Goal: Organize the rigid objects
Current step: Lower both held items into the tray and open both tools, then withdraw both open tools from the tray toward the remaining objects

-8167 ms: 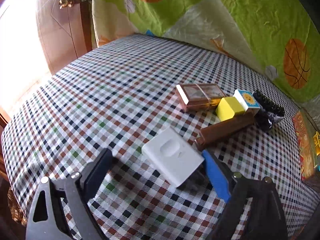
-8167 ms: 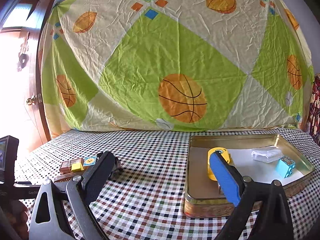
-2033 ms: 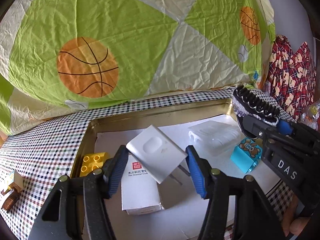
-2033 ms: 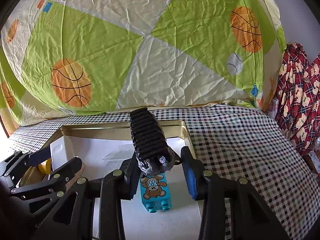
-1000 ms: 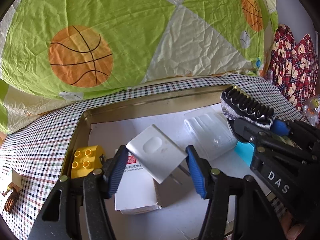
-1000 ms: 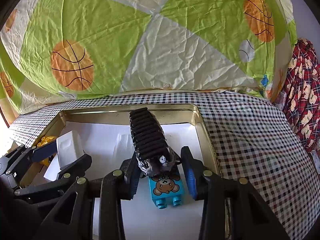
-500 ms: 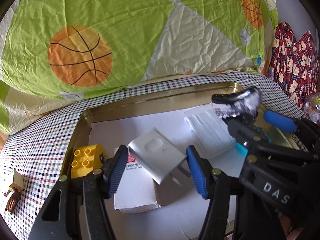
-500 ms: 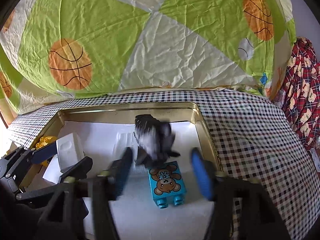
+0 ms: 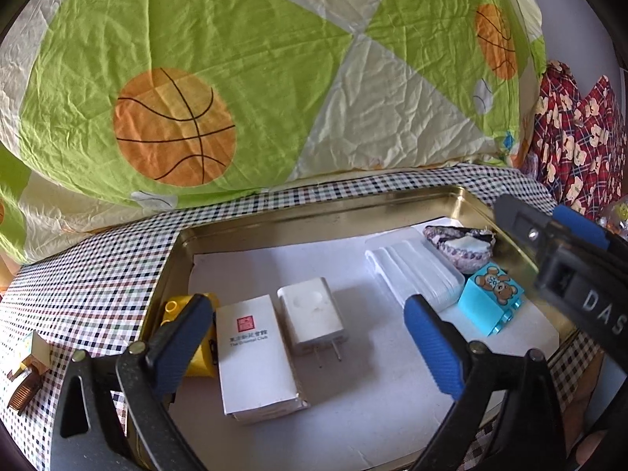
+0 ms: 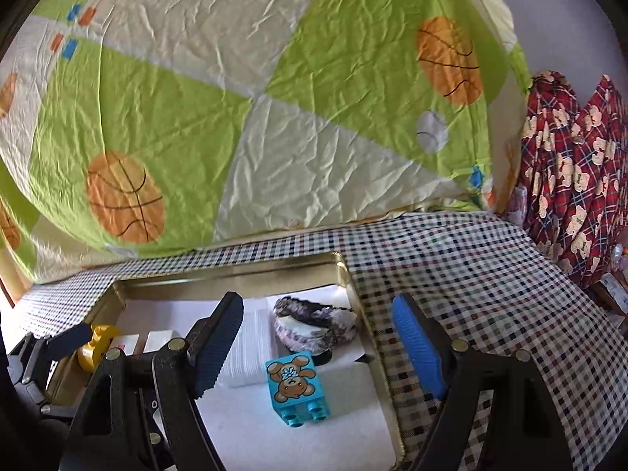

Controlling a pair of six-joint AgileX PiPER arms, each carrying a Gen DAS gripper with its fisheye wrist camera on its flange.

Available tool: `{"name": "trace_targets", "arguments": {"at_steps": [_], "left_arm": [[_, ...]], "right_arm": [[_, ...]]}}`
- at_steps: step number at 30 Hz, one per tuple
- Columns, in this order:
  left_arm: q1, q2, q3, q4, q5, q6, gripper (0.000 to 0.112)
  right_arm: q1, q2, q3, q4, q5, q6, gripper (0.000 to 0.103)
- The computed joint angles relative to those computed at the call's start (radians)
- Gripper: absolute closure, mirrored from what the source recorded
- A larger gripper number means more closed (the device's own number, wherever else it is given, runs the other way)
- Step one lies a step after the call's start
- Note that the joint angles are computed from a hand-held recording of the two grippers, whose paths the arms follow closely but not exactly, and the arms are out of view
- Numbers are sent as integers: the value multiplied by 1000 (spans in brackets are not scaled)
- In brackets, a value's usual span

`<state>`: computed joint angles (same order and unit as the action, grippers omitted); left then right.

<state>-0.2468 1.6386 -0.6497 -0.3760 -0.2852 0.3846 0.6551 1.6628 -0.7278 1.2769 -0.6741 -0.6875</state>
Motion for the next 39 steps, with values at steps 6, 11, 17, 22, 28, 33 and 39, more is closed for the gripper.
{"name": "trace_targets", "arguments": {"at_steps": [6, 11, 17, 22, 28, 33, 39], "left_arm": [[7, -13, 23, 34, -36, -58, 13], [-25, -47, 106, -74, -223, 44, 12], [-16, -64, 145, -52, -309, 35, 10], [10, -80, 156, 7, -292, -15, 10], [38, -91, 167, 54, -279, -77, 10], [59, -97, 169, 85, -258, -117, 10], [81, -113, 192, 128, -266, -165, 10]], "right_arm": [[0, -17, 40, -80, -52, 122, 23], [48, -13, 64, -92, -167, 154, 23], [112, 6, 110, -137, -342, 223, 14], [132, 8, 111, -110, -380, 209, 14], [171, 18, 97, -42, -422, 167, 14], [223, 40, 74, 12, -478, 105, 14], [248, 34, 81, 44, -504, 140, 13]]}}
